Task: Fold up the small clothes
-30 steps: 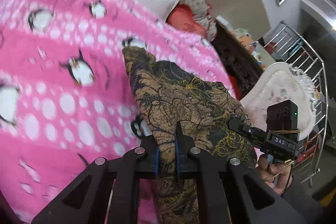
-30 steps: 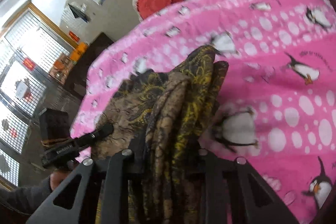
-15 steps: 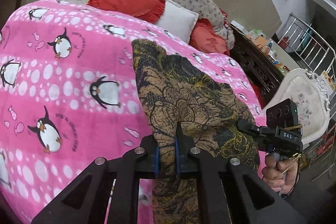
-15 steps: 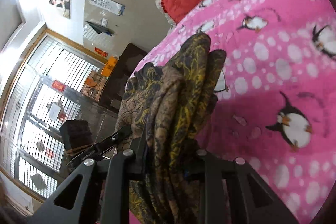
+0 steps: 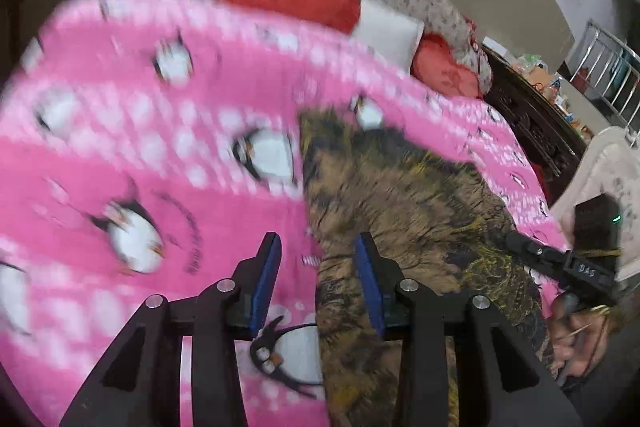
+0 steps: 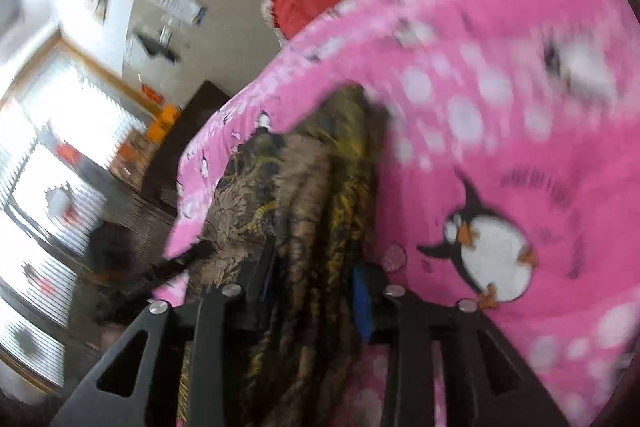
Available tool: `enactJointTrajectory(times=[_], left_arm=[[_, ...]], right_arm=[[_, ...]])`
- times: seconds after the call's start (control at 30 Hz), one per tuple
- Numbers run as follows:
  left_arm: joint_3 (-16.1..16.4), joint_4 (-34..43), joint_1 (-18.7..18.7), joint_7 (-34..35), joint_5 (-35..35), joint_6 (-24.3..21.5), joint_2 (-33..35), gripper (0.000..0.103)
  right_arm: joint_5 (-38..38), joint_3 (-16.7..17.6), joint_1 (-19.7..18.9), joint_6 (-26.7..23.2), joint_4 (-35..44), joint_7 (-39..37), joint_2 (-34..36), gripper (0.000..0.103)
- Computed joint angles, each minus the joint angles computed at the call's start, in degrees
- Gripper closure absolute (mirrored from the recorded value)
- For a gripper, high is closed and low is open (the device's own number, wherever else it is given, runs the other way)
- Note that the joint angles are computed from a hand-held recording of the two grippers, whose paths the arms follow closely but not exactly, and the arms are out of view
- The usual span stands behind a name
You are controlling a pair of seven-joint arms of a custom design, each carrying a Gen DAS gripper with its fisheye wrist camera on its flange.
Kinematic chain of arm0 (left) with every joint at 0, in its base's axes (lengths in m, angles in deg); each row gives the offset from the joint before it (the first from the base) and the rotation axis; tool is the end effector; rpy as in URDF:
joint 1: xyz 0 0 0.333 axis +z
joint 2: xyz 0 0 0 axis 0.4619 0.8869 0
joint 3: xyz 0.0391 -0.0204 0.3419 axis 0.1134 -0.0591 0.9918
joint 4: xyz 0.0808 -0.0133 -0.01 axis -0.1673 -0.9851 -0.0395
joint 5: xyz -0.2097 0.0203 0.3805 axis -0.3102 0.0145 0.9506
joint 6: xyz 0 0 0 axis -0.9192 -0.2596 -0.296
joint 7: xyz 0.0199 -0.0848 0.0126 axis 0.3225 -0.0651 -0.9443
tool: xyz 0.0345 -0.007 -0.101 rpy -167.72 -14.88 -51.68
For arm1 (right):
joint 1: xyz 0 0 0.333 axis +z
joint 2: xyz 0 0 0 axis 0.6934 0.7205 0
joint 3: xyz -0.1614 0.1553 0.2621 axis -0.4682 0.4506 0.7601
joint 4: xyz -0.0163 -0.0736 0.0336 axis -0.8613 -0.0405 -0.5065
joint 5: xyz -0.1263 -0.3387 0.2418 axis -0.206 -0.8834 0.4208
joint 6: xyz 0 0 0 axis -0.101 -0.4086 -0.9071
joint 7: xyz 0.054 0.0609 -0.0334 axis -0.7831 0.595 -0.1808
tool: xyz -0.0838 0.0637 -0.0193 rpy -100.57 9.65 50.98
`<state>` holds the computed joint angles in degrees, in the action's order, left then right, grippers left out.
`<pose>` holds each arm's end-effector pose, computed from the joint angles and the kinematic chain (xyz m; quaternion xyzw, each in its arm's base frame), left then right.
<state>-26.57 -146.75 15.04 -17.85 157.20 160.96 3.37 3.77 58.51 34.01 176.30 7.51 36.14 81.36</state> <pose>0.5485 -0.2680 0.3439 -0.7787 0.4666 -0.3638 0.2089 0.7811 0.0002 0.2963 -0.7683 0.4191 0.1591 0.4569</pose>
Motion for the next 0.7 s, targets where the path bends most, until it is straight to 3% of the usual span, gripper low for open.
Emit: enactJointTrajectory(times=[0.1, 0.17, 0.27, 0.33, 0.4, 0.43, 0.5, 0.57, 0.63, 0.7], left_arm=[[-1.1, 0.4, -1.4, -2.7, 4.2, -3.0, -2.1, 0.086], [-1.8, 2.5, -2.0, 2.7, -0.3, -4.9, -0.4, 0.086], [-1.1, 6.8, -1.8, 8.5, -8.3, -2.4, 5.4, 0.086], [-1.0, 8.6, -1.8, 14.4, -16.6, -2.0, 9.2, 0.086], [1.1, 9.0, -4.3, 11.8, -14.4, -3.2, 10.1, 0.086], [1.8, 8.9, -5.0, 11.4, -14.2, -3.4, 9.8, 0.086], [2.5, 8.9, -5.9, 11.3, -13.8, -3.2, 9.8, 0.086], [3.4, 8.4, -6.6, 8.7, -11.4, -2.5, 9.4, 0.086], [3.7, 7.8, -6.9, 5.4, -8.9, -2.1, 8.8, 0.086], [3.0, 6.5, -6.8, 5.2, -9.0, -2.7, 7.4, 0.086]], right_arm=[[3.3, 0.4, 1.1, 10.0, -9.7, -11.1, -9.2, 0.068], [5.8, 0.1, 3.0, 16.8, -14.3, -15.7, -13.5, 0.068], [5.7, -0.2, 6.9, 22.8, -18.2, -20.7, -17.2, 0.068], [1.4, -1.5, 10.4, 26.8, -19.0, -18.9, -17.3, 0.069], [-10.5, -5.3, 15.7, 32.0, -17.4, -8.2, -13.8, 0.072], [-13.2, -5.5, 15.9, 32.6, -16.3, -5.6, -11.6, 0.072], [-10.0, -2.5, 12.9, 33.2, -16.8, -9.4, -11.7, 0.073], [-10.4, -2.1, 12.7, 34.8, -18.3, -10.0, -13.1, 0.073], [-9.9, -1.8, 12.4, 36.6, -21.4, -10.9, -16.1, 0.073], [-5.2, -0.3, 10.0, 34.9, -25.4, -15.7, -20.7, 0.073]])
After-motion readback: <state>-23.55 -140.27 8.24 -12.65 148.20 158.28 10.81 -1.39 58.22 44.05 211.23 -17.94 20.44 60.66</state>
